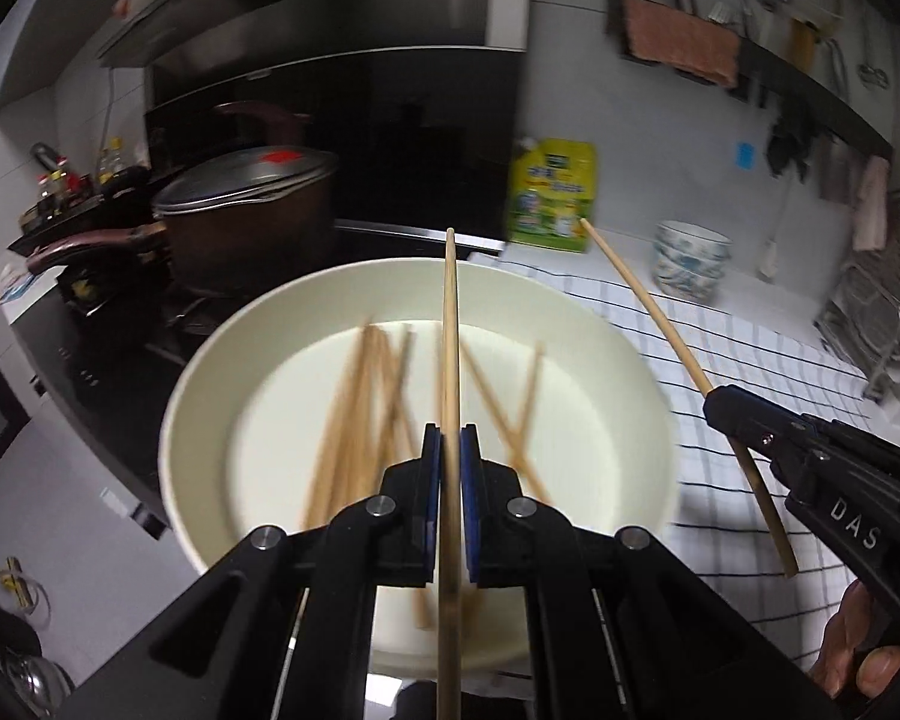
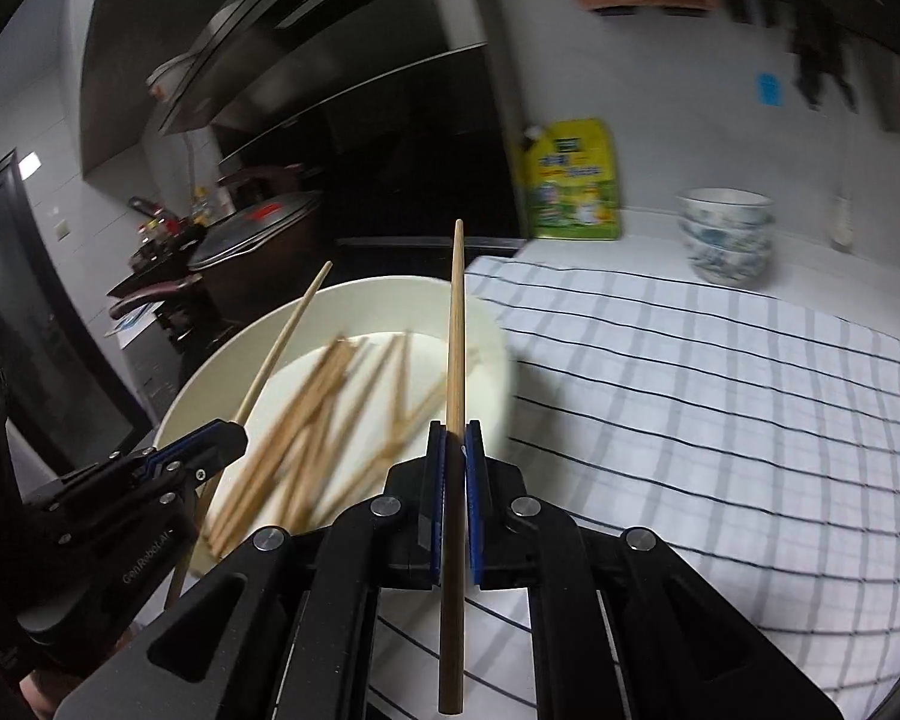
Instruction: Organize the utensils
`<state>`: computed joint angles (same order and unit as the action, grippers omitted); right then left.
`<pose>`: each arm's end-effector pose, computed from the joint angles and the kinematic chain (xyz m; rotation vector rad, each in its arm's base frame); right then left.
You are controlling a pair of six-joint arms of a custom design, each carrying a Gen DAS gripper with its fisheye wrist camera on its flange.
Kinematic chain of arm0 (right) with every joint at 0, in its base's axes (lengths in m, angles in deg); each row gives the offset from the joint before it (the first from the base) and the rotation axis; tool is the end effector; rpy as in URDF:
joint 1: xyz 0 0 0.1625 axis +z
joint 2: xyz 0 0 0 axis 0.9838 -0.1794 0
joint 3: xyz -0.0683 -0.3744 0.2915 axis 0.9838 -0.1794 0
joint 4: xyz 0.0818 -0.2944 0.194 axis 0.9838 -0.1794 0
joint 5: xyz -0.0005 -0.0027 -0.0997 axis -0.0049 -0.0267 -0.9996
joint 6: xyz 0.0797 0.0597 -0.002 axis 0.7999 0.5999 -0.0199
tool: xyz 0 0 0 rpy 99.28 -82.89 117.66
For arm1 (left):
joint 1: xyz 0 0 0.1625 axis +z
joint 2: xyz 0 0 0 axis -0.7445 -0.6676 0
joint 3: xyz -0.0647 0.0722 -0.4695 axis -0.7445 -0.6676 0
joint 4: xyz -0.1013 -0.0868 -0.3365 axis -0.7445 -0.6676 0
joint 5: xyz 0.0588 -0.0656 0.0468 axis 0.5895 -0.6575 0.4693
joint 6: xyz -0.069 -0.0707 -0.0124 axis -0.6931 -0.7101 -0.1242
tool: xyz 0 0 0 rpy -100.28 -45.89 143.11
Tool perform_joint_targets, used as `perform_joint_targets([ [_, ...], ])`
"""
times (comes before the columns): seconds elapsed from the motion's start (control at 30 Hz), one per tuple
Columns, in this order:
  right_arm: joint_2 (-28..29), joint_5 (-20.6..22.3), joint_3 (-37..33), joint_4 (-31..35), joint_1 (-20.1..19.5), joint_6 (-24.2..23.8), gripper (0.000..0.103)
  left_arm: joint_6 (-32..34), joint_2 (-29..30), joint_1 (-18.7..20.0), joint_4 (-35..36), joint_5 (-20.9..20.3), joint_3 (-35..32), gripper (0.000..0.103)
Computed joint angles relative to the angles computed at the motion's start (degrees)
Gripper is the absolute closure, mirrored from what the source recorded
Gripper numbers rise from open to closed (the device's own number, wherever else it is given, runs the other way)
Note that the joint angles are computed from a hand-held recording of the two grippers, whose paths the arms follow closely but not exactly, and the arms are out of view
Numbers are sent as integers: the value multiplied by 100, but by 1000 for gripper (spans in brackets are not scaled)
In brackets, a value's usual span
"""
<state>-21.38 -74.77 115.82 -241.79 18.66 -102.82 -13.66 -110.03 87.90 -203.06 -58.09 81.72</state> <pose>0.1585 -0.5267 0.3253 0.1727 -2.2648 1.2023 -0.4054 -0.5944 0.0892 0.9393 2.3627 -0.8570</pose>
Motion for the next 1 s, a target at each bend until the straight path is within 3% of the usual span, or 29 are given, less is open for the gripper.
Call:
perform_joint_targets([
  [0.2,515,14,-832,864,82,23,97,87,45,264,251,146,-355,95],
  [0.43,715,-74,-1108,1159,44,123,96,-32,159,374,575,137,-623,94],
  [0.63,628,-128,-878,754,37,138,85,-183,76,344,539,247,-480,63],
  [0.7,592,-174,-795,622,56,113,83,-219,42,325,453,278,-411,31],
  [0.73,580,-210,-741,533,79,100,82,-188,29,302,275,331,-339,27],
  [1.0,559,-369,-484,86,208,36,76,-143,-98,197,24,516,-120,24],
])
